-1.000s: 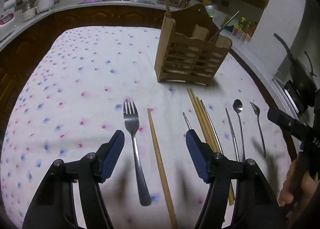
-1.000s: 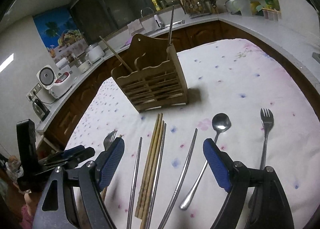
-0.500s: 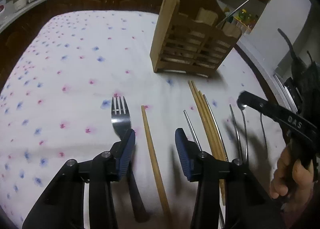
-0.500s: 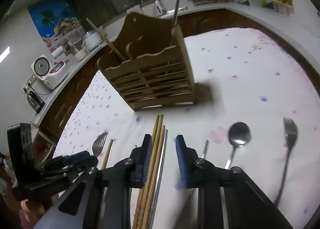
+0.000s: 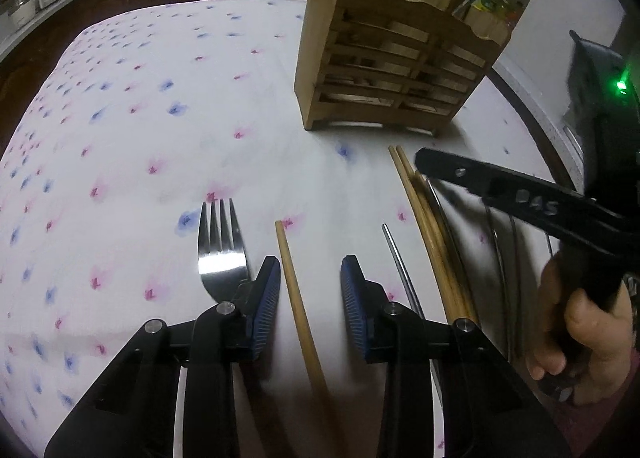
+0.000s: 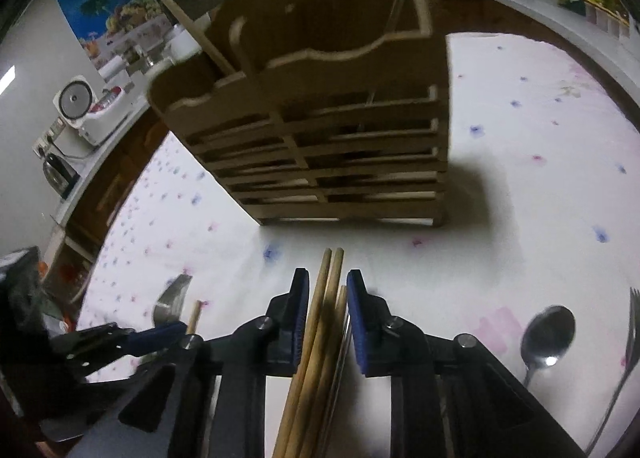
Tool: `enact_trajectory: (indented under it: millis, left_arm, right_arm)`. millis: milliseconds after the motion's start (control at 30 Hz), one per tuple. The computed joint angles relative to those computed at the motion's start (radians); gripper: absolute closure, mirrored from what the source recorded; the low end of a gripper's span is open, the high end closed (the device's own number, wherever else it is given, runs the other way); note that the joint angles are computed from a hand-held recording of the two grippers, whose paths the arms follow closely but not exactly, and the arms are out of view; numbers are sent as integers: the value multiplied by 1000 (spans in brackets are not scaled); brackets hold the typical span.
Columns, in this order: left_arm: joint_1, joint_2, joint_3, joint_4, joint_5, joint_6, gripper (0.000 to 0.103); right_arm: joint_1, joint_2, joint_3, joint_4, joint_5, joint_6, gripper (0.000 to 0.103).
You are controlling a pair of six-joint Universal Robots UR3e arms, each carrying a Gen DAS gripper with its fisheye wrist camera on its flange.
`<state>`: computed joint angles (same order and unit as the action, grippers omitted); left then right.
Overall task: Organize utensils
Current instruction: 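Grasp a wooden chopstick with the left tool while the right tool grasps two wooden chopsticks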
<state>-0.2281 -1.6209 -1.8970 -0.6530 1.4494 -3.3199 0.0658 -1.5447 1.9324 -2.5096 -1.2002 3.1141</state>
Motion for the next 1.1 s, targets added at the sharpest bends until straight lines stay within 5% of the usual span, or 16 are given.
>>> enact_trajectory:
  millis: [133, 267, 467, 767, 1100]
  left_arm:
    - [-9, -27, 30, -7, 16, 5, 74]
    - [-41, -64, 76, -29, 84, 6, 96]
    - [-49, -75, 66, 10, 100, 2, 98]
    - [-14, 16, 6, 24, 10, -30, 99]
    - [-10, 174, -36, -3, -23, -49, 99]
  right_arm:
    - [16, 39, -16, -15, -25, -5, 88]
    - [39, 64, -55, 0, -60, -7, 89]
    - [69, 77, -73, -11, -107, -15, 93]
    - [-81, -118, 24, 86, 84, -51, 94]
    - [-96, -178, 65, 56, 121, 8, 94]
